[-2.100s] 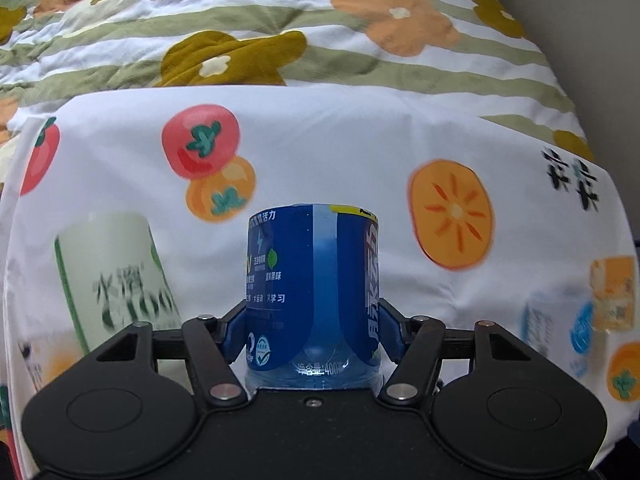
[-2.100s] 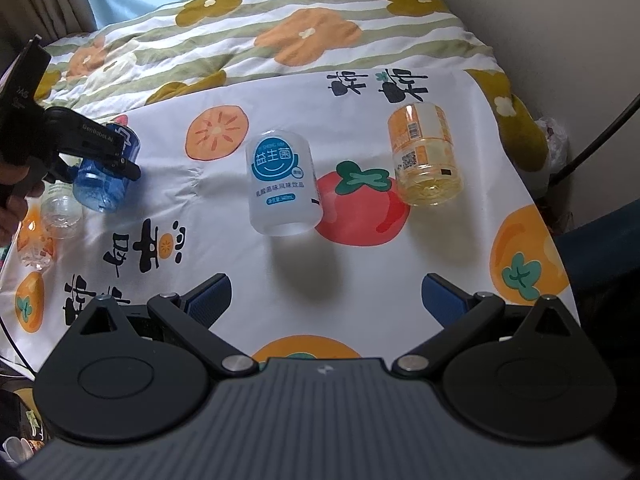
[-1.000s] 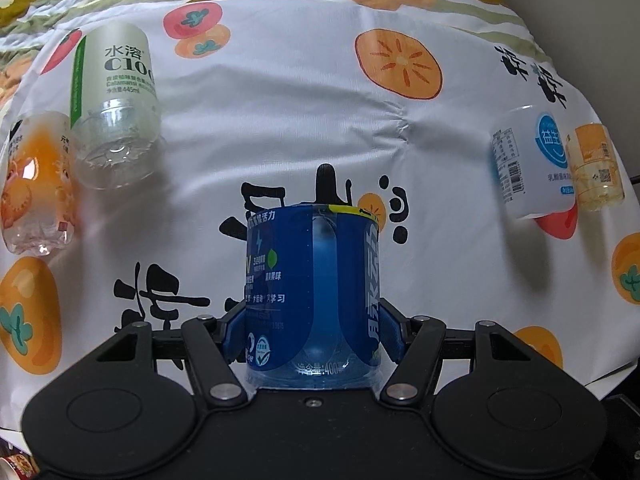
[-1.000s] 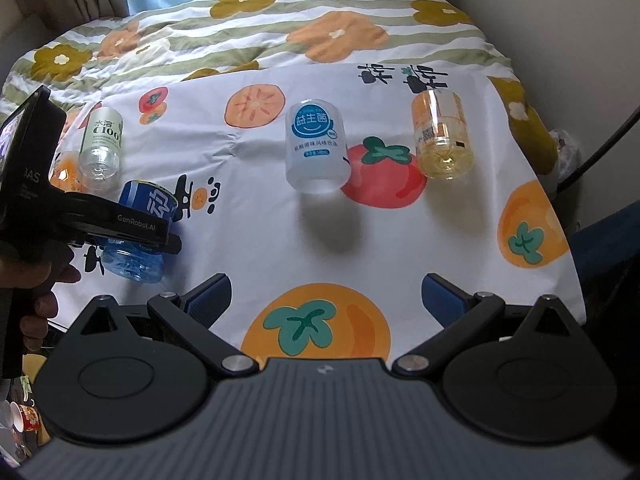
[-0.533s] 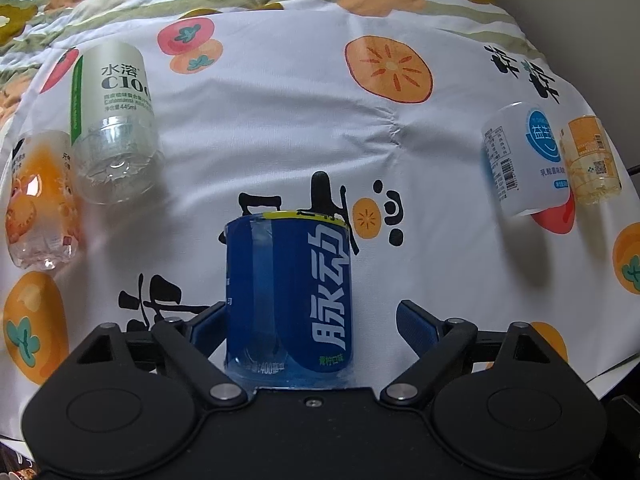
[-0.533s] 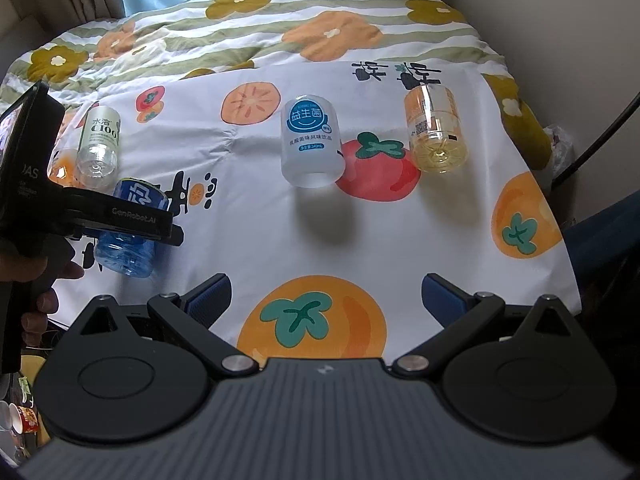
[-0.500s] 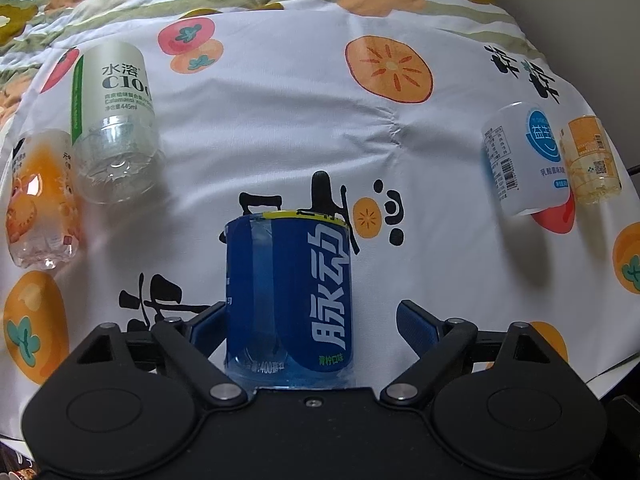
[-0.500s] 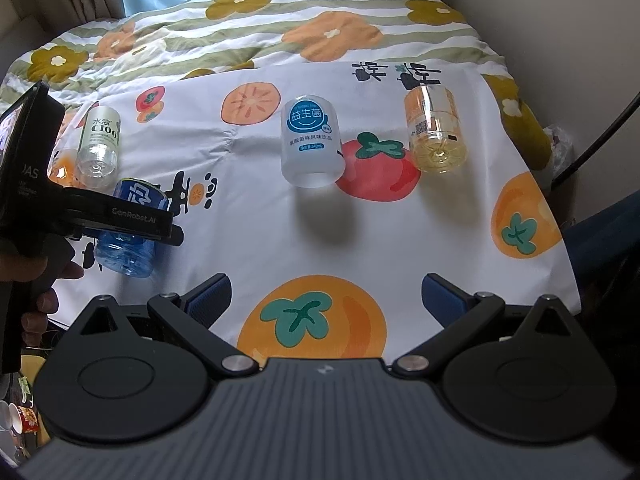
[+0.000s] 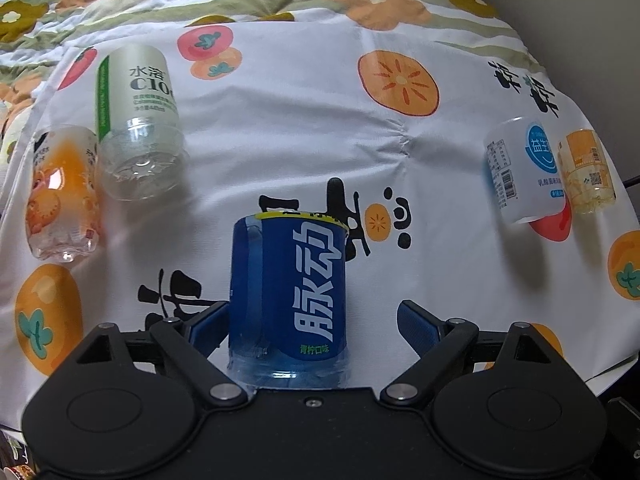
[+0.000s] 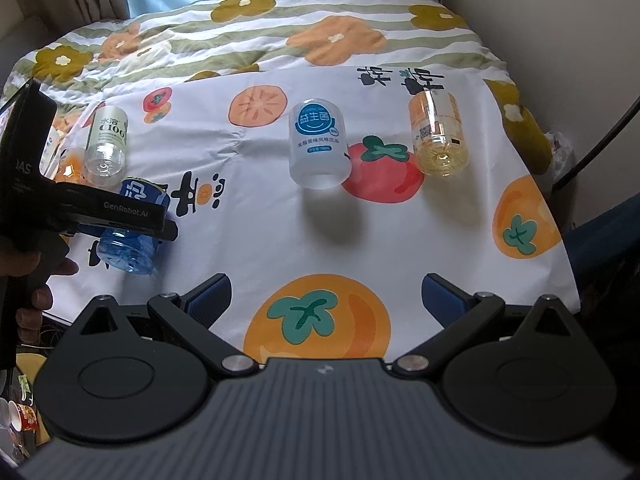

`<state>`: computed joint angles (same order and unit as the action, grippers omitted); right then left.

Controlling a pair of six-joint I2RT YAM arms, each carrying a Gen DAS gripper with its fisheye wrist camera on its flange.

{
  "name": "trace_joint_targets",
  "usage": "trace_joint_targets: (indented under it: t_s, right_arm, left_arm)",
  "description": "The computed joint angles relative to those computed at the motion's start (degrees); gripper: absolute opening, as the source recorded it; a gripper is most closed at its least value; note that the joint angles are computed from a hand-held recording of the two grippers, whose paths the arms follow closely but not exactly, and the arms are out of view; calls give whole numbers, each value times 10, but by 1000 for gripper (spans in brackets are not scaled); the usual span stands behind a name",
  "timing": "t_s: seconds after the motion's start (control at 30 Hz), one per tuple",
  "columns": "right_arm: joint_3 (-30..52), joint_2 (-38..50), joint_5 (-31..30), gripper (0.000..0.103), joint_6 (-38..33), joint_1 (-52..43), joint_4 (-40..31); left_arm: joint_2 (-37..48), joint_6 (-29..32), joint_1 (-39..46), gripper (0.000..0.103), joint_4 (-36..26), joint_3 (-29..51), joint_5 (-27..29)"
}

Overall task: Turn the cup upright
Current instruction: 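Close the right gripper on the blue cup while the left gripper releases it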

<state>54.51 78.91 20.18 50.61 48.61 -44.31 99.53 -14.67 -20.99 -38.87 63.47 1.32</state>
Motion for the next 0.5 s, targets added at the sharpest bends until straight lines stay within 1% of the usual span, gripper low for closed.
trace_joint_targets:
  t_s: [0.13, 0.23, 0.4, 0.5]
  right_arm:
    - [12, 5, 3, 103, -6, 3, -3]
    - [30, 9, 7, 103, -13, 4, -8]
    - [84, 23, -2, 103, -47, -6, -4]
    - [128, 49, -36, 103, -72, -27, 14]
  left_arm:
    - [-21, 1, 10, 93, -6, -5, 0]
    - [-55, 6, 21, 93, -17, -12, 2]
    - [-156, 18, 45, 95, -51, -37, -1]
    - [-222, 27, 64, 96, -73, -58, -6]
